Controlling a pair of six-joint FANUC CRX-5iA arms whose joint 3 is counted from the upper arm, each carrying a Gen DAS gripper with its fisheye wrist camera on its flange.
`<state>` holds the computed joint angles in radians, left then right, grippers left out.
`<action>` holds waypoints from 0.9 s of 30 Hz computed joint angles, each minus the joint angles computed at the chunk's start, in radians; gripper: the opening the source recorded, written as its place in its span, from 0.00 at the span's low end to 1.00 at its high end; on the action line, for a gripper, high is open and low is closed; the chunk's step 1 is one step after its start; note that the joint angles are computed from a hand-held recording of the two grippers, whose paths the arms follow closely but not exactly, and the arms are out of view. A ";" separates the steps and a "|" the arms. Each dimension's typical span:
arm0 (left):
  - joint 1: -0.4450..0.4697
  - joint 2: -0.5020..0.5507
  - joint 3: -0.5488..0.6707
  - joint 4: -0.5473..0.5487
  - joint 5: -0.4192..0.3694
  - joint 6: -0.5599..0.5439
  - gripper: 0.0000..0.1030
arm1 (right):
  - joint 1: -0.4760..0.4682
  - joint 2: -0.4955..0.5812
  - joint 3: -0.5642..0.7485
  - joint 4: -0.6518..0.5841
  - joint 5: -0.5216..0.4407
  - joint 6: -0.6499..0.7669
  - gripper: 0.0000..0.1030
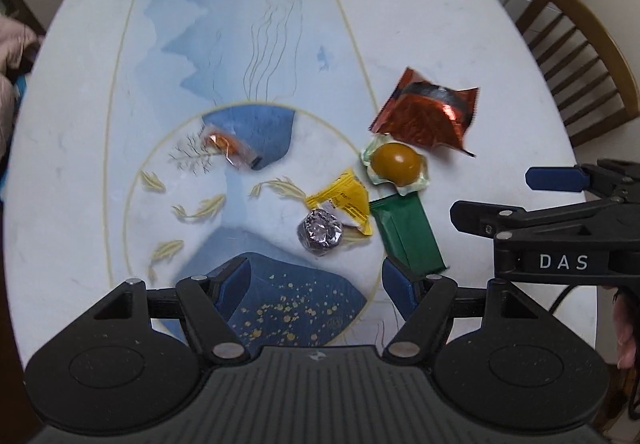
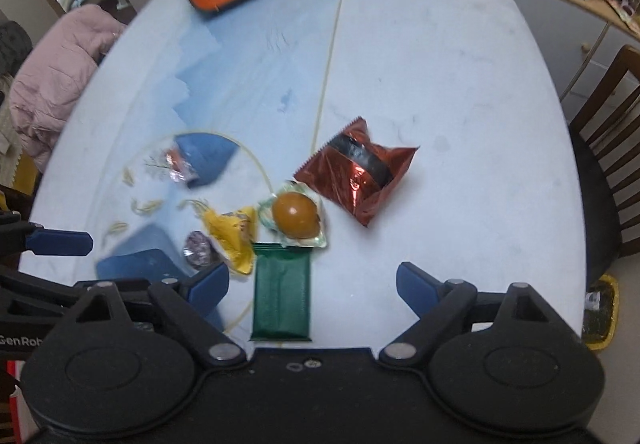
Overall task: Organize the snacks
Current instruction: 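Grasp the silver round candy with left gripper while right grasps orange ball candy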
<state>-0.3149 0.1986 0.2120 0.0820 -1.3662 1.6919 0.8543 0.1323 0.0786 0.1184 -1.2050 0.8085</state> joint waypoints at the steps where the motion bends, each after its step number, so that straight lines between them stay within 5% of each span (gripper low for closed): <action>1: 0.003 0.010 -0.001 0.007 0.004 0.004 0.70 | -0.010 0.007 0.003 -0.011 0.009 0.001 0.85; 16: 0.038 0.099 -0.036 0.085 0.045 0.049 0.68 | -0.088 0.116 0.070 -0.171 0.090 0.020 0.58; 27: 0.053 0.130 -0.050 0.130 0.062 0.028 0.40 | -0.091 0.147 0.075 -0.166 0.099 0.025 0.45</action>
<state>-0.2622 0.3286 0.1619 0.2122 -1.3037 1.7202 0.7638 0.2792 0.1540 -0.0480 -1.1055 0.8334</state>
